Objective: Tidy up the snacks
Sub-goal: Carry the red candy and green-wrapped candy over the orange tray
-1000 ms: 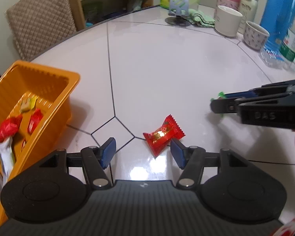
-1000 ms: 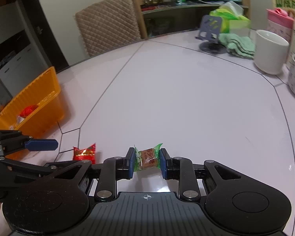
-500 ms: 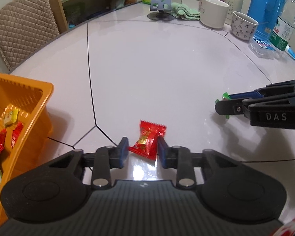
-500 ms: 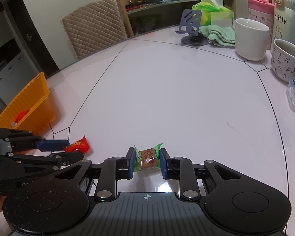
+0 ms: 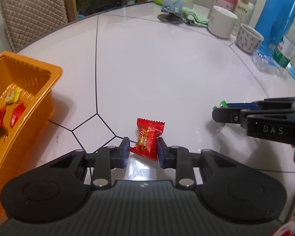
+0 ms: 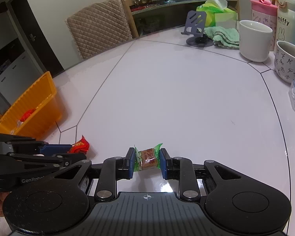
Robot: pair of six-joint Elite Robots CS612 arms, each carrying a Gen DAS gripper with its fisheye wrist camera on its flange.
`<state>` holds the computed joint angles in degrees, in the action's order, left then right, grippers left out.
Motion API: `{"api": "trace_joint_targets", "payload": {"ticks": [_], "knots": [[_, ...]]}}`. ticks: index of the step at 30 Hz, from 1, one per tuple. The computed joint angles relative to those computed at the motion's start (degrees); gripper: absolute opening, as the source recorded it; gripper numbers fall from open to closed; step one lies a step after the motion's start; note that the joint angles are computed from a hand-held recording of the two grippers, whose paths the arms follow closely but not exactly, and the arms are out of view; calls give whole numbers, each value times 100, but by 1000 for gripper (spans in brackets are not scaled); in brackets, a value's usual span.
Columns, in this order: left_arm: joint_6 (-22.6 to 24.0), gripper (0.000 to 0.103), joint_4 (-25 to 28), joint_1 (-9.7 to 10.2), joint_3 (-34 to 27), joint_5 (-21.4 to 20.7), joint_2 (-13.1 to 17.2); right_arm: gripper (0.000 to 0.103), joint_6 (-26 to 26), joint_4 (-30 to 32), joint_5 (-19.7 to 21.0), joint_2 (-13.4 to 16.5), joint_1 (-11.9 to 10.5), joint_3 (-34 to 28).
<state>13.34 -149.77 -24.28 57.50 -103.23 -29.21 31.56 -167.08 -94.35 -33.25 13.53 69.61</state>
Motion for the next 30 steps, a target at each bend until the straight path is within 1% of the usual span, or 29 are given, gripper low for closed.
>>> {"api": "trace_joint_targets", "payload": {"ticks": [7, 13, 18, 22, 30], "knots": [[-342, 26, -320, 70, 348, -77, -252, 27, -137, -104, 84, -30, 22, -23], [-666, 26, -646, 154, 701, 1, -511, 27, -343, -158, 244, -46, 58, -105], [-1001, 26, -883, 259, 974, 190, -716, 27, -489, -211, 497, -12, 89, -254], [-1239, 26, -1067, 349, 1151, 403, -856, 27, -642, -199, 750, 79, 118, -486], [-1685, 26, -1332, 514, 1343, 875, -1016, 27, -1002, -68, 1199, 428, 202, -1245]]}}
